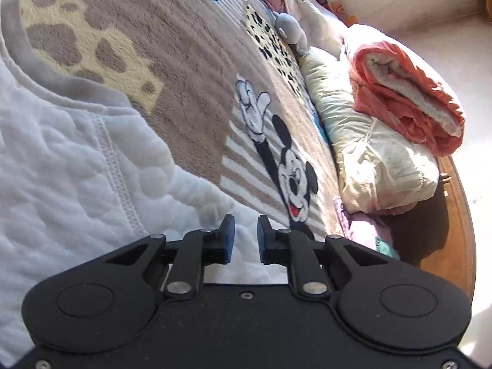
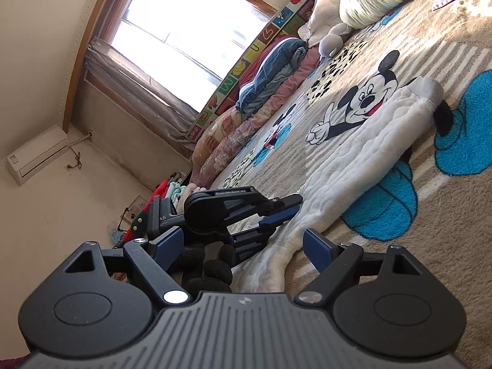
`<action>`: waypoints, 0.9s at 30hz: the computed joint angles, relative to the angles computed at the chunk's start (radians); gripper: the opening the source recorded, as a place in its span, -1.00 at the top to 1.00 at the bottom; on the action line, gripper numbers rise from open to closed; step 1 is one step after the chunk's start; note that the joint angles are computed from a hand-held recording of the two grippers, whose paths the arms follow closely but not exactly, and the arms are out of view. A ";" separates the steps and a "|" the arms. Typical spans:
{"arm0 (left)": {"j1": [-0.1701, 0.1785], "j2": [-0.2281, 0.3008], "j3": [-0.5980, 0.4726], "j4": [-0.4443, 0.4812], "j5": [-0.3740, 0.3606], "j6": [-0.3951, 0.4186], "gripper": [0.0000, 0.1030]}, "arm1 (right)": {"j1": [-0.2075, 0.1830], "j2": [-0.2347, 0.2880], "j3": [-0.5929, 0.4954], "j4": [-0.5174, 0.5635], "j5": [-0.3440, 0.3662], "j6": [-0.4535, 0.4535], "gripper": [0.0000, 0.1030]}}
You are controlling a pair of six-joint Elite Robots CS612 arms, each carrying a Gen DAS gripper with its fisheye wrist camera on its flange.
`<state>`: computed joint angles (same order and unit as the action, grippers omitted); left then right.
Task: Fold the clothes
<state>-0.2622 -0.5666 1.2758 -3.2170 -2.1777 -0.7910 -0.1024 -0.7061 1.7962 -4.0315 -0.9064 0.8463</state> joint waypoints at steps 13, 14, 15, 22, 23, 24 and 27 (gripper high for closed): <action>0.043 -0.016 0.043 -0.187 0.129 -0.174 0.72 | -0.017 0.006 0.004 0.010 0.014 0.063 -0.64; 0.041 -0.024 0.050 -0.118 0.150 -0.145 0.69 | -0.017 0.006 0.004 0.015 0.018 0.060 -0.64; 0.039 -0.036 0.052 -0.019 0.175 -0.108 0.65 | -0.017 0.004 0.004 0.027 0.022 0.049 -0.64; 0.020 -0.055 0.071 -0.013 0.189 0.006 0.42 | -0.011 -0.017 0.015 0.102 0.040 -0.070 -0.64; 0.010 -0.067 0.079 0.003 0.195 0.055 0.39 | -0.010 -0.020 0.018 0.109 0.039 -0.086 -0.64; 0.001 -0.078 0.086 0.019 0.201 0.102 0.39 | -0.010 -0.023 0.021 0.111 0.036 -0.093 -0.64; -0.032 -0.117 0.114 0.053 0.240 0.257 0.16 | -0.017 -0.024 0.031 0.083 0.013 -0.059 -0.64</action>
<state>-0.2947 -0.6834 1.3896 -3.1636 -1.9378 -0.5336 -0.1199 -0.7298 1.8268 -3.9482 -0.8931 0.7872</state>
